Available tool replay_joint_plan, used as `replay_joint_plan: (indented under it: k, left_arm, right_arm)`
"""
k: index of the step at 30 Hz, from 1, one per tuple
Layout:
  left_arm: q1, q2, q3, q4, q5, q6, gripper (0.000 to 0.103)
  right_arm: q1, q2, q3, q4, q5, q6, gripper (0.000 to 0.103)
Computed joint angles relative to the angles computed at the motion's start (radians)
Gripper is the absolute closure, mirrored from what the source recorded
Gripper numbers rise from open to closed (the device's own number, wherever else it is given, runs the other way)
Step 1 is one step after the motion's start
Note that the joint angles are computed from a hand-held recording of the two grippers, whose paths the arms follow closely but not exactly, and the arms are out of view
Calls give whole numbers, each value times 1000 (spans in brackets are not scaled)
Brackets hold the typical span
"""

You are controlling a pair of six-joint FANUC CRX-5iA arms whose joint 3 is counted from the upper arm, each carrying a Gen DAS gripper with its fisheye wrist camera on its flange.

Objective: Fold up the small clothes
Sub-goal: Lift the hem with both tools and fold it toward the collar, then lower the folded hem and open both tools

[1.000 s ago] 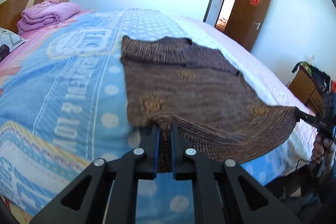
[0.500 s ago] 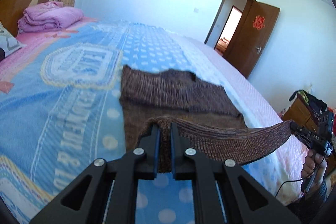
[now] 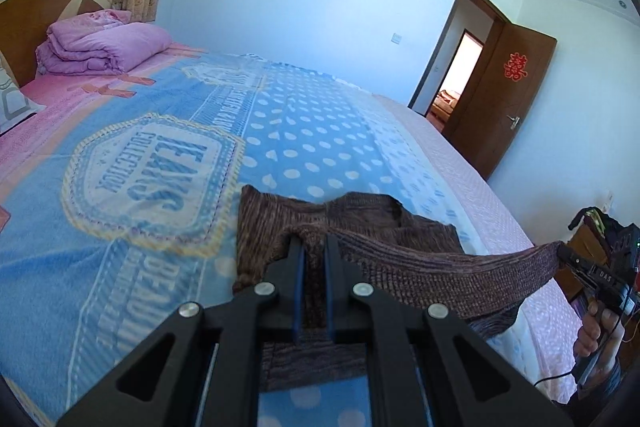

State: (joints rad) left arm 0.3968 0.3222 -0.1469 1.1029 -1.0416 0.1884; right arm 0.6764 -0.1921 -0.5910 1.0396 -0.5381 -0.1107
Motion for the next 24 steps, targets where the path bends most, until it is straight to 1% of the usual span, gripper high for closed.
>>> replay_joint_plan:
  k: [2,4,8,9,10,11,12,13,14,15,16,17,18,19,20,21,22,23,24]
  left_arm:
    - [-29,22,28,-18,38,17,94]
    - [-61,54,59,-38,77,26,94]
    - [-124,117,105,-93,183,41,94]
    - [-140,137,117,-115,214,50,94]
    - [-153,156,130,-143,237,55,94]
    - [-169,170,139,-182,280,65,92]
    - [-182,182,153,-254,333,112,91]
    - [-184,200,177,-314,334,149,89]
    - [-181,207,187,-337,322,158,86]
    - [-175,192,158,-315,337,121,85]
    - [-170,170,115,-262,353,49,83]
    - [-164,142,65,-200,373,-40,71]
    - [-154,111,14,-141,384,-135,52]
    - [-146,89,-21,-108,392,-195,41]
    - [-141,69,-57,-64,401,-268,30]
    - [-140,50,-97,-16,416,-367,29]
    - [-147,37,-123,-2,451,-431,29]
    - [-164,37,-133,1,497,-471,29]
    - [-188,33,-151,7,564,-518,29]
  right_arm:
    - [-34,46,34,-36,22,36,98]
    - [-67,97,71,-99,38,86,98]
    - [-121,200,136,-223,55,177,98]
    - [-133,232,164,-275,54,223,98]
    - [-143,268,193,-316,44,265,98]
    - [-150,300,220,-349,29,301,98]
    - [-158,337,265,-434,9,387,98]
    - [-165,379,307,-501,-15,460,97]
    - [-166,409,337,-515,-58,491,96]
    - [-162,430,344,-477,-95,477,95]
    - [-160,438,341,-452,-106,476,86]
    - [-157,437,337,-448,-114,486,69]
    - [-153,431,329,-443,-122,492,58]
    - [-145,418,312,-430,-128,494,41]
    - [-138,408,298,-420,-131,508,37]
    - [-126,400,282,-391,-144,514,37]
    - [-111,402,280,-376,-173,545,37]
    - [-100,409,285,-370,-200,573,37]
    - [-88,422,297,-368,-228,605,37]
